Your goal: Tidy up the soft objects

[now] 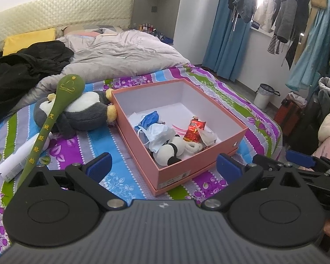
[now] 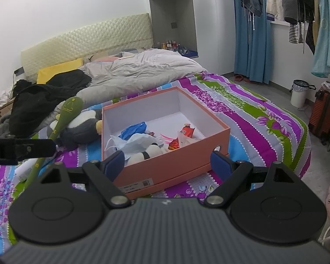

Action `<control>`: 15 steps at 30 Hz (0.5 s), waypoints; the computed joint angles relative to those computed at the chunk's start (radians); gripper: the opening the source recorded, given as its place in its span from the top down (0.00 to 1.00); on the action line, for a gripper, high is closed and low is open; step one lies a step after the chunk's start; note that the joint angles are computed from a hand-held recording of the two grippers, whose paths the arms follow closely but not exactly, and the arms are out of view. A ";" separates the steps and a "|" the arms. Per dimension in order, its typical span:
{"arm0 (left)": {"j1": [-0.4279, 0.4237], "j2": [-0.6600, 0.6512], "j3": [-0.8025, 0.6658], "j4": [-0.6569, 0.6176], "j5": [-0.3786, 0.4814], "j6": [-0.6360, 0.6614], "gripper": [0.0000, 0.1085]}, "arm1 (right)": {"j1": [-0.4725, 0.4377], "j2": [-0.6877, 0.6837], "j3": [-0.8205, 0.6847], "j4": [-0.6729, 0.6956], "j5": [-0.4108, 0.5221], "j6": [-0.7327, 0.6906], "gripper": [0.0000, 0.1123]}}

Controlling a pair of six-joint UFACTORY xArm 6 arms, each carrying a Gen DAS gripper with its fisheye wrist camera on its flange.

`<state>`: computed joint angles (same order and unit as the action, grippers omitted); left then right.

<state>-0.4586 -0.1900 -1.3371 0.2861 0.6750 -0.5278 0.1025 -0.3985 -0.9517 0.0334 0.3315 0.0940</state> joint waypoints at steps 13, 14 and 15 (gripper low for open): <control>-0.001 -0.007 0.006 0.001 -0.010 0.009 0.06 | 0.002 -0.001 -0.006 -0.016 0.005 0.015 0.23; 0.000 -0.007 0.007 -0.003 -0.012 0.012 0.06 | 0.003 -0.001 -0.007 -0.020 0.006 0.019 0.23; 0.000 -0.008 0.009 -0.006 -0.015 0.015 0.06 | 0.004 -0.001 -0.006 -0.026 0.004 0.024 0.23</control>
